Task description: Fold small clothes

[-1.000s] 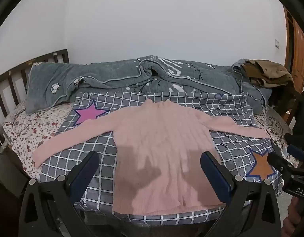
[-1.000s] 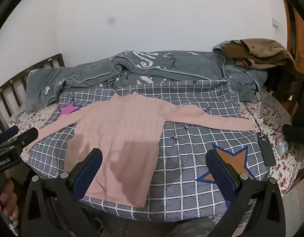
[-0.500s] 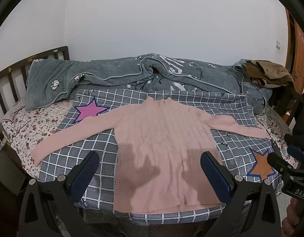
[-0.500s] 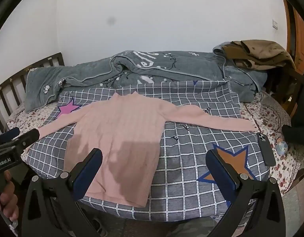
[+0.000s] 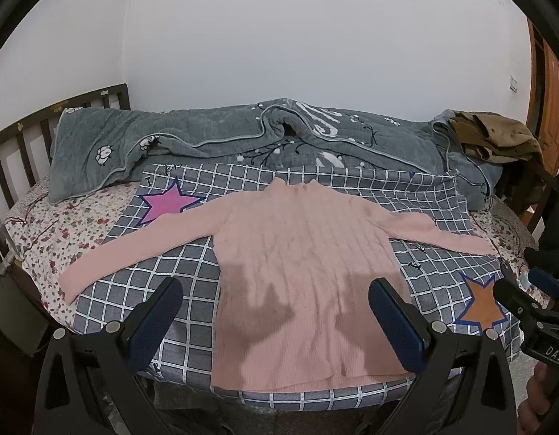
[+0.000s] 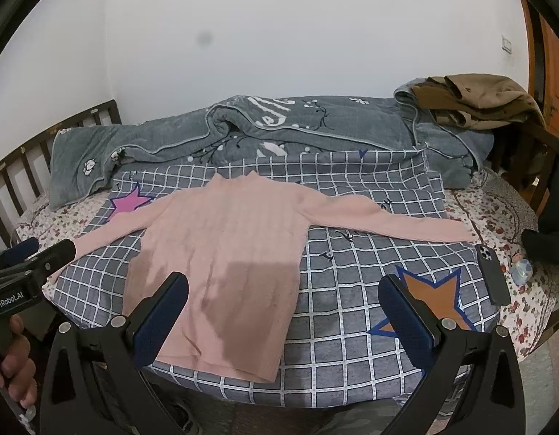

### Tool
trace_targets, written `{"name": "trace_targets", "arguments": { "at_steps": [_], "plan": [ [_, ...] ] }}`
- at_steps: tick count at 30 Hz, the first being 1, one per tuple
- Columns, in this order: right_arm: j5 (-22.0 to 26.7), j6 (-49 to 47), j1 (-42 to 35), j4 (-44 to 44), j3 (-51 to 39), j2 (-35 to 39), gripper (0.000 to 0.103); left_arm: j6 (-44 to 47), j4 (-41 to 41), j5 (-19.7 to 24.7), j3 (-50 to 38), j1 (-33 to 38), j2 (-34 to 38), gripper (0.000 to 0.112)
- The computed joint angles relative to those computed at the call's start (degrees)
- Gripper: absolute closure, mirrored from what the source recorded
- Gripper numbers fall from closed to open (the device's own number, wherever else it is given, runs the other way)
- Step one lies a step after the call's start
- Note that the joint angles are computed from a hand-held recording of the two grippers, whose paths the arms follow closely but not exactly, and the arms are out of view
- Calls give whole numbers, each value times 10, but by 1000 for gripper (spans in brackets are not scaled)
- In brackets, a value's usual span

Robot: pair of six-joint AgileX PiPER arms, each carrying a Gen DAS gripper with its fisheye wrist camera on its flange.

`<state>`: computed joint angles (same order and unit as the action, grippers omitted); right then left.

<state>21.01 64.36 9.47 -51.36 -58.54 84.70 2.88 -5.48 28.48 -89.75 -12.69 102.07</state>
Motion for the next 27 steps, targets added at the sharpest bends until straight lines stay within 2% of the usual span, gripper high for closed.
{"name": "trace_targets", "arguments": {
  "at_steps": [27],
  "plan": [
    [1, 30, 6, -27, 3, 3, 1, -37, 47, -3, 1, -11, 0, 9]
  ]
}}
